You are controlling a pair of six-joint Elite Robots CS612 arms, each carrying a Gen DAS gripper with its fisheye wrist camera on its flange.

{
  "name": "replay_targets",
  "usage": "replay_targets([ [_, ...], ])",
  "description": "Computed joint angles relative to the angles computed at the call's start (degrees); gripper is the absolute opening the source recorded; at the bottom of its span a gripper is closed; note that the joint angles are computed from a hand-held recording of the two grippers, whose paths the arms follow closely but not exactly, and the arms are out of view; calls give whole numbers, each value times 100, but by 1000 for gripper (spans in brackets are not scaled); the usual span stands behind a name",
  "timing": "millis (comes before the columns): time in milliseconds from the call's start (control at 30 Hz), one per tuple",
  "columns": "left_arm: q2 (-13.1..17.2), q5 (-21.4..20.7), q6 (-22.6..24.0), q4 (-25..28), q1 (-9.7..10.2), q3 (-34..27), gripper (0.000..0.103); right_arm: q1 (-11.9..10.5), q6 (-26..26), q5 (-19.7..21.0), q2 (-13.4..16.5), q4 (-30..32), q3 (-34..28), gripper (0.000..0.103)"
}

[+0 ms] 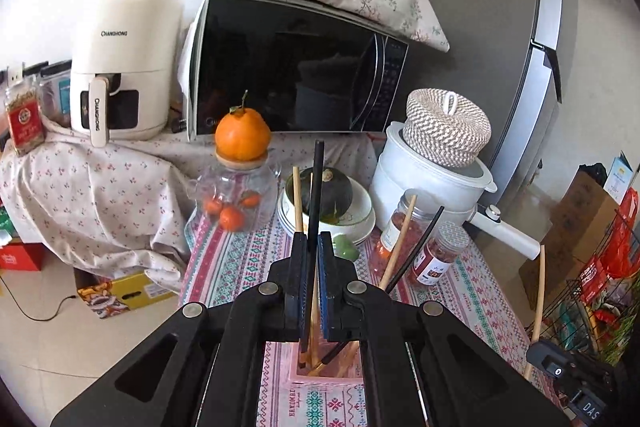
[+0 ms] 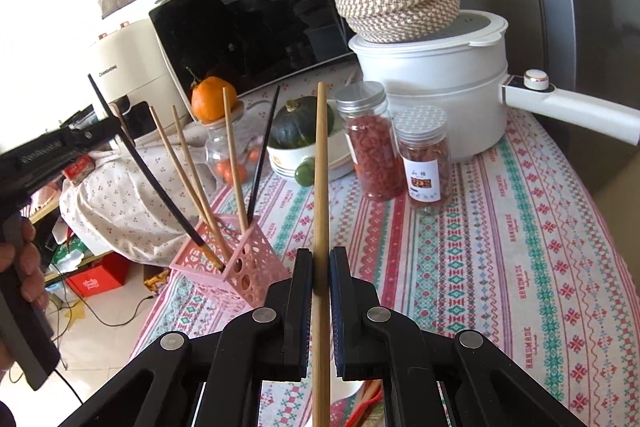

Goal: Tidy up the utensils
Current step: 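Carry both chopsticks over the pink basket and release them inside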

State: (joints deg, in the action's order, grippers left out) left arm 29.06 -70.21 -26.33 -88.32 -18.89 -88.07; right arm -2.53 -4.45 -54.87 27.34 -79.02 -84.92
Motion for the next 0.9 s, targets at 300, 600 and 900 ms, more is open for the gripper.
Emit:
replay_targets([
  [300,-63,-149,-347,1019,-39,-420,60,92,684,277,-87,-796,266,6],
  [600,124,-423,-954,2069,20,-836,70,357,1628,386,-297,-2334,920,6],
  [900,203,-515,-881,2291,77,-832,70,653,1815,-250,-299,-3632,1418,6],
])
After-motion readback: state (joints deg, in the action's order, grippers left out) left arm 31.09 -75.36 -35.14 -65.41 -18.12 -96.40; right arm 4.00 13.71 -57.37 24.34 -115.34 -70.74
